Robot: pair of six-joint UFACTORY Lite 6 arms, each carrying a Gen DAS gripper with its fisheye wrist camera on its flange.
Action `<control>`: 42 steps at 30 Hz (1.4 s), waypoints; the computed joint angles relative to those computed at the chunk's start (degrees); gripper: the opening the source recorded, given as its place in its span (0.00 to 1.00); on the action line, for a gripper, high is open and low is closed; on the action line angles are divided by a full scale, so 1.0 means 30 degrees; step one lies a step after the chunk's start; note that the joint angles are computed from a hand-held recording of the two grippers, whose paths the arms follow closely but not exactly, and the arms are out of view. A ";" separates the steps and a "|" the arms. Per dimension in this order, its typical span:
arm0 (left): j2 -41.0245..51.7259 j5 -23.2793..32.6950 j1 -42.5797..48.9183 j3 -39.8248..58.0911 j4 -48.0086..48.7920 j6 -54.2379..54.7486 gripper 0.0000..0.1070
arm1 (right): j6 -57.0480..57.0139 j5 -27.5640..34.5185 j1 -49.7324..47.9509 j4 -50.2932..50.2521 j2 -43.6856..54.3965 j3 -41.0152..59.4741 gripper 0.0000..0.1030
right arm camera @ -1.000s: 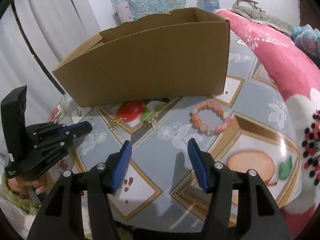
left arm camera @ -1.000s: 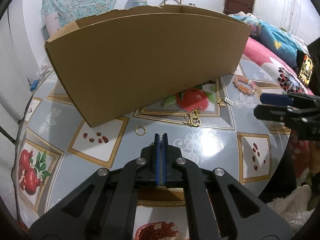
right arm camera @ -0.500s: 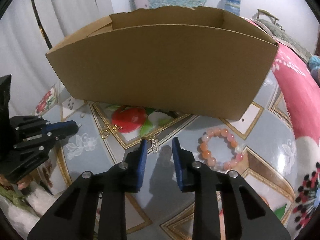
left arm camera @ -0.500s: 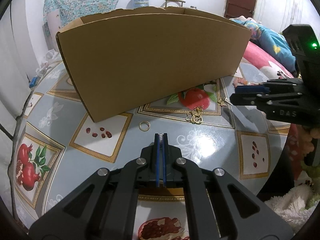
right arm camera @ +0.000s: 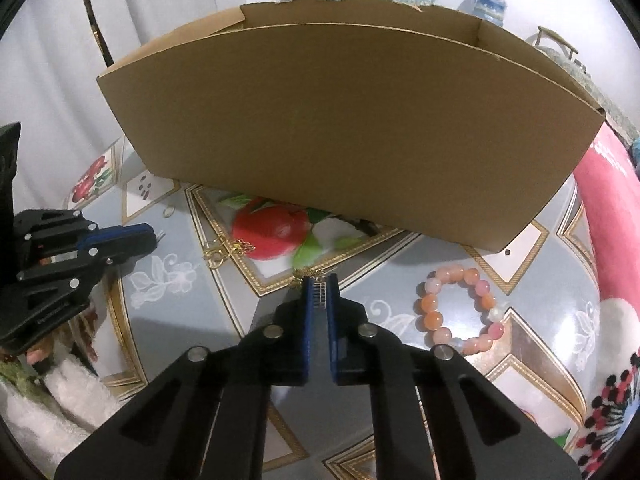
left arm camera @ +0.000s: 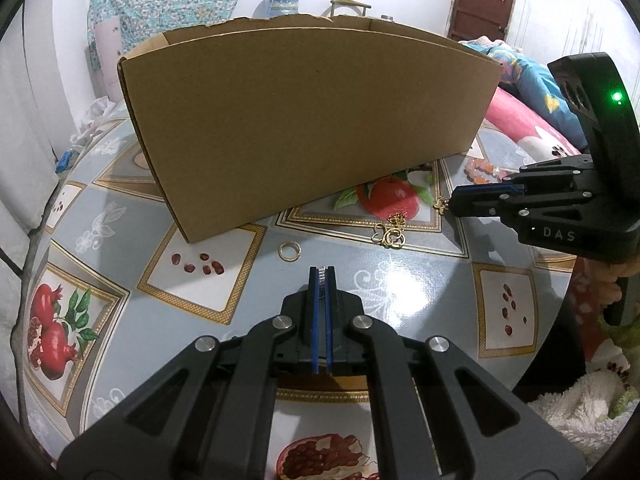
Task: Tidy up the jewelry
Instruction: 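Close the right tool on a gold earring while the left tool holds the charm, then carry the charm and earring into the box and open both tools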
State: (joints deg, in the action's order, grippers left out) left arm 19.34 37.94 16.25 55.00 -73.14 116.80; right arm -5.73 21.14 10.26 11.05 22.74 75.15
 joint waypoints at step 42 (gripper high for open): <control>0.0670 0.0982 0.0631 0.0577 -0.0233 0.0361 0.01 | -0.1699 0.2192 -0.0527 0.1840 0.0383 0.1097 0.02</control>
State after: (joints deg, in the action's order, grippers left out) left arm 21.35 40.88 18.14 56.74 -73.84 117.89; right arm -10.82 27.72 8.68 16.57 23.89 78.44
